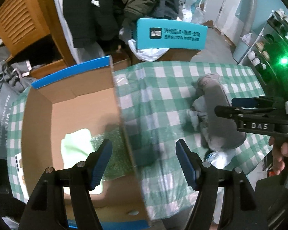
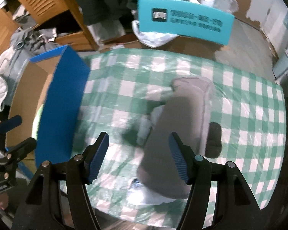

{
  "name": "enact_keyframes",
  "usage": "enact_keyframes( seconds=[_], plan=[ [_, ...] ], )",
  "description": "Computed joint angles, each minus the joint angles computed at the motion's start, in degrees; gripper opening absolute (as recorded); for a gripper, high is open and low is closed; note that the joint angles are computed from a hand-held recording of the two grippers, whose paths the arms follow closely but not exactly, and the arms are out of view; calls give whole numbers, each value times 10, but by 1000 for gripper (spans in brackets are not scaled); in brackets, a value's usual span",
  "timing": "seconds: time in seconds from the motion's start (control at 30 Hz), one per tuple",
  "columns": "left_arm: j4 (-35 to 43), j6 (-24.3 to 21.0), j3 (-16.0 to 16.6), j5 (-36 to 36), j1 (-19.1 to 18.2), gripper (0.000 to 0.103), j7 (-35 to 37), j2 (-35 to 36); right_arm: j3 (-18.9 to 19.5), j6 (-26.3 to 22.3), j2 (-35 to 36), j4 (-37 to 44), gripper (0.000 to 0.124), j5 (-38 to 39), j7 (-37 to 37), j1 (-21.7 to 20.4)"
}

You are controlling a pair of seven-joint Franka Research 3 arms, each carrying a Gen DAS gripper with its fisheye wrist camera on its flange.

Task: Organize soft objects
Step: 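Withdraw both grippers from the box toward the grey fleece sock, then grasp the grey fleece sock with the right gripper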

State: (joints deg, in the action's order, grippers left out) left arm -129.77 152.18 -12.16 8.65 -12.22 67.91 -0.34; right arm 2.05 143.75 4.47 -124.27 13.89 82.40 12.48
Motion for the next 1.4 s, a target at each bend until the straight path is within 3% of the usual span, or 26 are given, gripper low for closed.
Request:
enact_keyframes(
  seconds=[0.9, 1.2, 1.4],
  plan=[
    [141, -63, -18, -2, -13, 70, 4, 158, -16, -13, 99, 47, 64, -4, 11, -25],
    [153, -72, -22, 6, -21, 70, 4, 165, -13, 9, 81, 24, 22, 24, -29, -32],
    [145, -70, -24, 6, -24, 71, 8, 158, -14, 20, 53, 3, 16, 44, -52, -40]
  ],
)
